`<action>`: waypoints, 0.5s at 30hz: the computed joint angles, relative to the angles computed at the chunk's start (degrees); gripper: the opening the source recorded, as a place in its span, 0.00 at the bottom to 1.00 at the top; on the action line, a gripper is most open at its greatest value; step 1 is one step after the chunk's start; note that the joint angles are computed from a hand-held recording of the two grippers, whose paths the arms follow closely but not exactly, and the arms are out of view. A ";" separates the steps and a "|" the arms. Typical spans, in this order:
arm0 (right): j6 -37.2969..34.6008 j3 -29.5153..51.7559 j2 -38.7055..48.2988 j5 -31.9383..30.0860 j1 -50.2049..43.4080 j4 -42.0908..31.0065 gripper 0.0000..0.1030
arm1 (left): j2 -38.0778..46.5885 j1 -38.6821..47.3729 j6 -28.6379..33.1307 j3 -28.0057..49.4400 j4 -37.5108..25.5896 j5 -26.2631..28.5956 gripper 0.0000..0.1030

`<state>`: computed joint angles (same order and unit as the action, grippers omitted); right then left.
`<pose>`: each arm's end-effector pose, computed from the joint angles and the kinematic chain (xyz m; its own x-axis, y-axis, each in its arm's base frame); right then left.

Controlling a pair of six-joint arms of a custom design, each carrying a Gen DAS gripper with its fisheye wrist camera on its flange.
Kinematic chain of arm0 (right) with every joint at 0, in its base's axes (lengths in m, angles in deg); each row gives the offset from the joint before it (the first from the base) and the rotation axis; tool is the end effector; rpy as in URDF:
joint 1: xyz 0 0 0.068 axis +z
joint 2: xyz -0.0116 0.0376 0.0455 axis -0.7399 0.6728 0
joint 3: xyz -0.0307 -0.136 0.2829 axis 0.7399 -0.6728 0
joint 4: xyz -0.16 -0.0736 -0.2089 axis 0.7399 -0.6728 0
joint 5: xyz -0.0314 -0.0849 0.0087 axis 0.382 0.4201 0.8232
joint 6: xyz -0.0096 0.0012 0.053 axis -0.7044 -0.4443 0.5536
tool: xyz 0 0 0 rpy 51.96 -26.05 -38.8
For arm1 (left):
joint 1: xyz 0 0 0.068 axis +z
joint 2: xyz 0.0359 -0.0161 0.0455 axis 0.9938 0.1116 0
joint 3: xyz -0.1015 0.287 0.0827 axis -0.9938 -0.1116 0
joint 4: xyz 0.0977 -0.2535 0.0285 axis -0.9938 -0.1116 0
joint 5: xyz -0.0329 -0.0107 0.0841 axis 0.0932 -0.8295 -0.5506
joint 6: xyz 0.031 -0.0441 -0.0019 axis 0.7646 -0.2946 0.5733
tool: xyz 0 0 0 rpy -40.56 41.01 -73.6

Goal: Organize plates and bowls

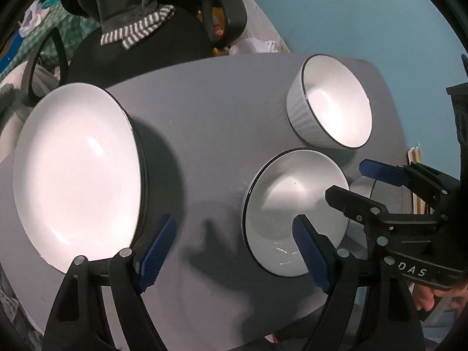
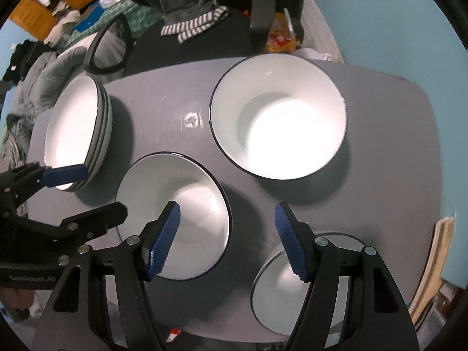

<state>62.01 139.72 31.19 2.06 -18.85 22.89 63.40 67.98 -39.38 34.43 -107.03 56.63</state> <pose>0.2817 0.1630 0.2228 -0.8243 -0.5499 -0.1342 -0.5660 0.8056 0.1750 0.2150 -0.0665 0.2061 -0.9735 -0.2141 -0.0805 -0.1899 0.9526 -0.2376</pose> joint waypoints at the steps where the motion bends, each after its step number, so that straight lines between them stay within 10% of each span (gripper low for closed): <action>1: -0.71 -0.10 0.37 -0.33 -0.26 0.03 0.66 | 0.64 -0.24 -0.40 -0.02 0.34 0.17 0.75; 15: -4.61 -0.21 4.44 -2.56 -0.32 -0.35 0.38 | 9.33 -0.66 -2.75 -0.22 4.55 3.99 0.35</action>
